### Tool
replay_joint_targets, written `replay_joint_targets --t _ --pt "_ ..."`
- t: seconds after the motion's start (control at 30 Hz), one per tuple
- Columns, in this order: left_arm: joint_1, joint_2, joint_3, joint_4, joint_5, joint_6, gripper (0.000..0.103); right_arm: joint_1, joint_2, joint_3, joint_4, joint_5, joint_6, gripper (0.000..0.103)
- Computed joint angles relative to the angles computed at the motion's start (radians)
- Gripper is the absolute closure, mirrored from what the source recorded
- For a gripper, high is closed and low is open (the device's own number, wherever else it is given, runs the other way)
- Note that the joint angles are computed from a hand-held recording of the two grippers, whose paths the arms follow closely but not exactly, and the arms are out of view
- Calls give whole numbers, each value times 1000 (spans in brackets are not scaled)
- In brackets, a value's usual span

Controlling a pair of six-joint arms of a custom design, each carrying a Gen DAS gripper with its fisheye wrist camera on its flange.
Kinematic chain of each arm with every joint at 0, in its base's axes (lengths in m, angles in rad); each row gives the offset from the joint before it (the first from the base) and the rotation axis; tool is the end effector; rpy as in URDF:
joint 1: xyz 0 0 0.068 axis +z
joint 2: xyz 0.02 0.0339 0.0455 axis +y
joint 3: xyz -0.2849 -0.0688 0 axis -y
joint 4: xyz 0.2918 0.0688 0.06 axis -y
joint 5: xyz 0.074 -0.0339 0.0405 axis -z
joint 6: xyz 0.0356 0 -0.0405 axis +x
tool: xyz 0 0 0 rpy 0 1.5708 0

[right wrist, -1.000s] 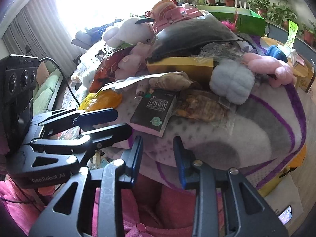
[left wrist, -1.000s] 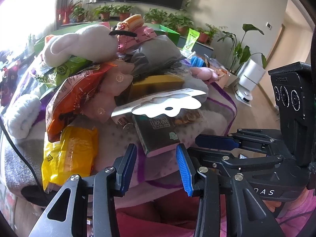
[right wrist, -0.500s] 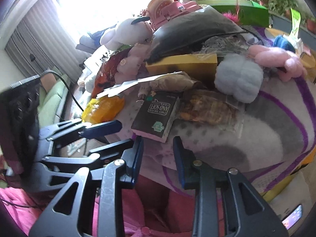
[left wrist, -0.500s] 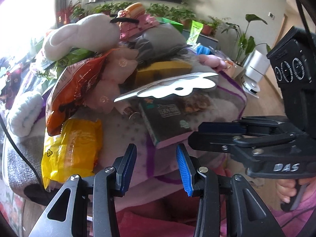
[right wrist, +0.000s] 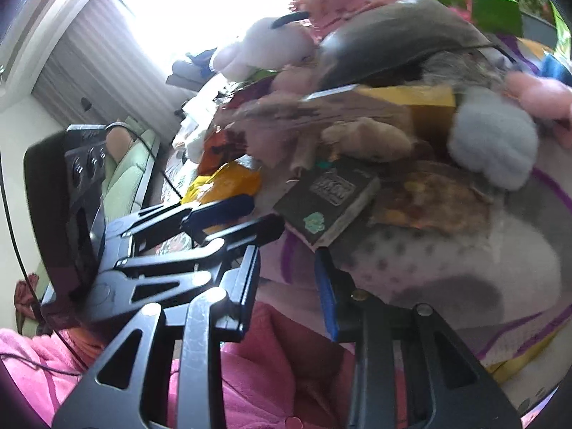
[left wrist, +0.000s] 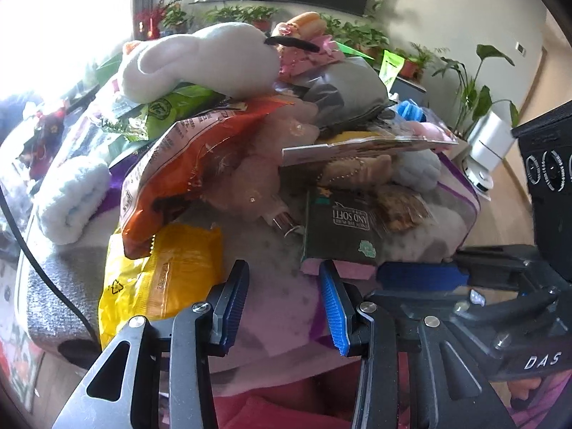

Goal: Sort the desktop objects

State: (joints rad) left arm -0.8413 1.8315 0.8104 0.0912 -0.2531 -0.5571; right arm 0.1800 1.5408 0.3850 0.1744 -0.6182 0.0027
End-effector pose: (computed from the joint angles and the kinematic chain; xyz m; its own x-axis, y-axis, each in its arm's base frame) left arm 0.2478 -0.2639 0.0844 -0.7823 0.1070 -0.6136 0.2455 0.9584 -0.1458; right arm 0.2337 0.0635 0.0698 -0.8191 -0.1468 -0.5546 -0.4606 0.7445 0.4833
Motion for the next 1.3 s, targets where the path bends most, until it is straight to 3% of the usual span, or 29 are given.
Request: replay_joint_targets --t 0.13,0.43,0.8,0.93,1.1,1.3 --pt "-5 17 16 -6 -8 6 61 -13 -37 12 -3 72 -8 71" --pt "-30 -12 -6 -12 23 0 61 -44 87 178 -65 91 -119 71" --pt "-33 11 13 29 204 -7 61 -79 186 302 -240 57 -306 69" --pt "-8 12 17 57 224 -38 61 -80 196 319 -258 64 -293 69" --pt "29 40 42 18 223 -93 61 -86 231 361 -297 58 -239 63" --pt "45 -1 1 22 211 -115 61 -77 211 360 -351 62 -269 64"
